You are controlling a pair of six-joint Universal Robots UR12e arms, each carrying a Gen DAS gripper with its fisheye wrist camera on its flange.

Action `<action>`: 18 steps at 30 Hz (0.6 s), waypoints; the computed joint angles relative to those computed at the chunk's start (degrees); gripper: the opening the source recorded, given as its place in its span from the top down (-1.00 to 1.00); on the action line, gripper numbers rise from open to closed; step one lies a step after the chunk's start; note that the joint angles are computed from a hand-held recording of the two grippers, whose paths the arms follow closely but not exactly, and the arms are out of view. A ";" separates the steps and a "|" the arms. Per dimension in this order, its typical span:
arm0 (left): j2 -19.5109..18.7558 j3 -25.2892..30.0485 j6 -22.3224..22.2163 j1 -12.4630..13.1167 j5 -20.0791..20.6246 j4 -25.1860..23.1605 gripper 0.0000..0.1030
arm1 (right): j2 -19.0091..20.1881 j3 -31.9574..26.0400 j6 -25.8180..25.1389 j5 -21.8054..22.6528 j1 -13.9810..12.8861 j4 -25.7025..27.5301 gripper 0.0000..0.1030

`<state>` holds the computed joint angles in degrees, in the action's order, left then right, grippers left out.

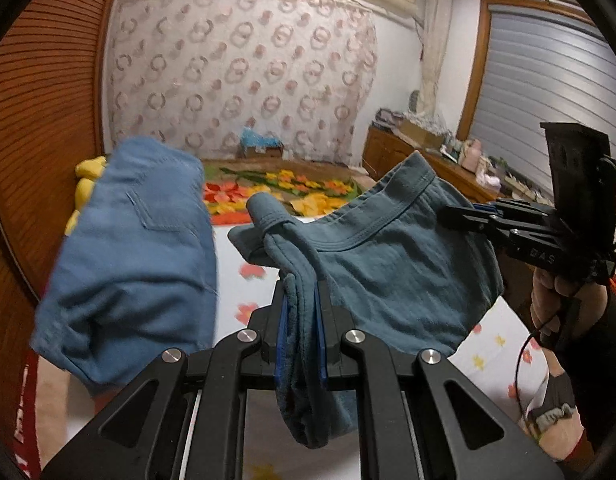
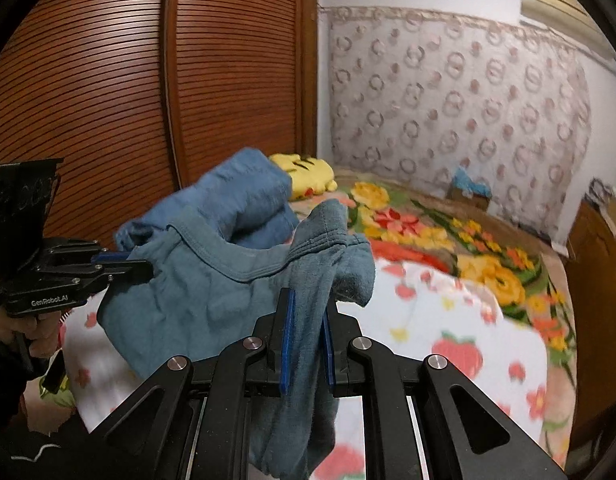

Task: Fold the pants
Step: 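Lift the folded shorts with both grippers toward the folded jeans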

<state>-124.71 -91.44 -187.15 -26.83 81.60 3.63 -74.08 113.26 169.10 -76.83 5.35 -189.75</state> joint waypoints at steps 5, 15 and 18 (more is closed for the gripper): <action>0.78 -0.42 -1.34 0.86 2.57 2.59 0.75 | 2.41 -4.82 -2.19 2.66 0.06 1.51 0.75; 1.34 -1.86 -4.58 2.70 7.62 7.09 0.75 | 9.22 -16.73 -7.87 8.28 0.37 6.81 0.75; 0.86 -1.61 -5.71 3.27 9.20 7.34 0.75 | 11.55 -20.53 -11.11 8.15 1.09 8.80 0.75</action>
<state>-123.85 -93.04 -192.86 -23.55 90.80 10.97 -62.52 92.73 158.00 -68.68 6.43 -180.95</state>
